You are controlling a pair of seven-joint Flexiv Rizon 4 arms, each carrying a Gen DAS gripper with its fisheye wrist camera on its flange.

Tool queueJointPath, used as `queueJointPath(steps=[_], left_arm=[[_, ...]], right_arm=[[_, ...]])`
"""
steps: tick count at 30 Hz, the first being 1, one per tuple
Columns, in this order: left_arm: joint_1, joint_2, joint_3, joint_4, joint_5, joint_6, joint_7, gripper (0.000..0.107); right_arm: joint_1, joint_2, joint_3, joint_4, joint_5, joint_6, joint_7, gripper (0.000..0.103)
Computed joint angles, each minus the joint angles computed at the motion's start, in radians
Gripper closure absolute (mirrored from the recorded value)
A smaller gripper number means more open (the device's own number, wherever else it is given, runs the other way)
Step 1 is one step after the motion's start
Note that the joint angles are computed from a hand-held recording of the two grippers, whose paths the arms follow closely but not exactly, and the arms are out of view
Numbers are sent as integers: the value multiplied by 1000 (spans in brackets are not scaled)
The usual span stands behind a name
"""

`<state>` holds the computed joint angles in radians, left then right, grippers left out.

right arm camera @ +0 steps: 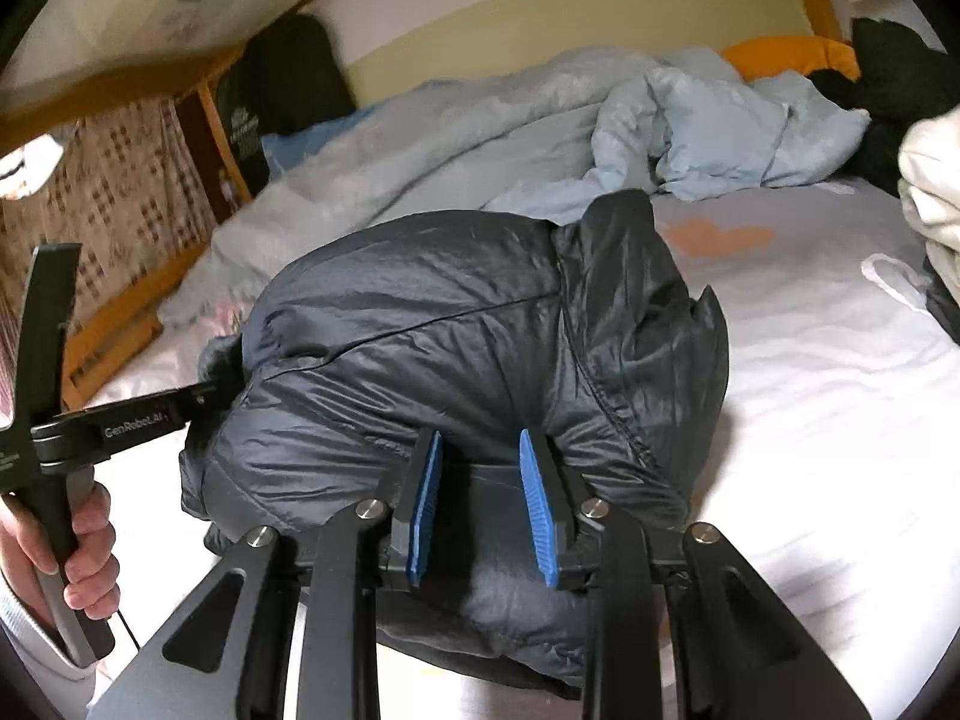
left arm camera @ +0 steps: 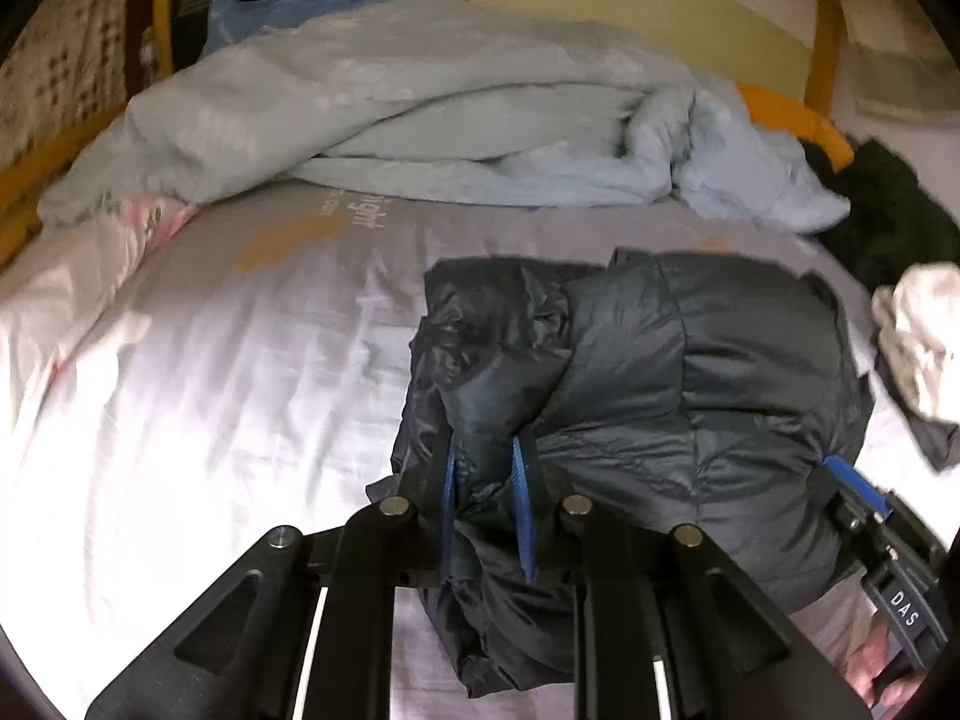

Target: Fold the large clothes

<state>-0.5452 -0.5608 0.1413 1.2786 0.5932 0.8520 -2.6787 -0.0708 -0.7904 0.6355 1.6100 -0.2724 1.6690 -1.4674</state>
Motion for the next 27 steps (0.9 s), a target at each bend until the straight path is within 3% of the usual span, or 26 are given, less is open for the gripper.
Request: queueJointPath(steps=[4,6,8,10,12,13,15,18,23,27], left_arm=[[-128,42,82,-51,221,-79,-113,83],[-189,62,102,-81,356,-111,-154,73],[-193,68,80,-112,412,-105,-125,73],[-128,40,8,-175,325,-138,18,71],[-28,-13,-82,-241,126,-191,235,78],[7,-40,-110,-271,41,-220,312,79],[30,-99,-119,-351,-47,-314,406,79],[23,-170,-70,-448,-77,-420,443,79],[78,-192,-62,-395,-207,-366,427,80],[91,-186,-56,-326,-251,-311,413,80]], right_arm=[[-67,-4,90,-13,22,-13,-6,72],[-36,30,35,-9,38,24,16,72],[42,73,-86,-20,52,38,59,72],[51,71,-100,-58,36,-16,91,72],[16,35,-28,-165,26,-234,73,72],[-8,5,35,-240,40,-385,30,72],[-9,-25,69,-332,58,-542,5,72],[22,-60,63,-453,81,-705,-26,72],[91,-115,7,-574,123,-792,-42,73],[123,-137,-32,-603,179,-786,-54,73]])
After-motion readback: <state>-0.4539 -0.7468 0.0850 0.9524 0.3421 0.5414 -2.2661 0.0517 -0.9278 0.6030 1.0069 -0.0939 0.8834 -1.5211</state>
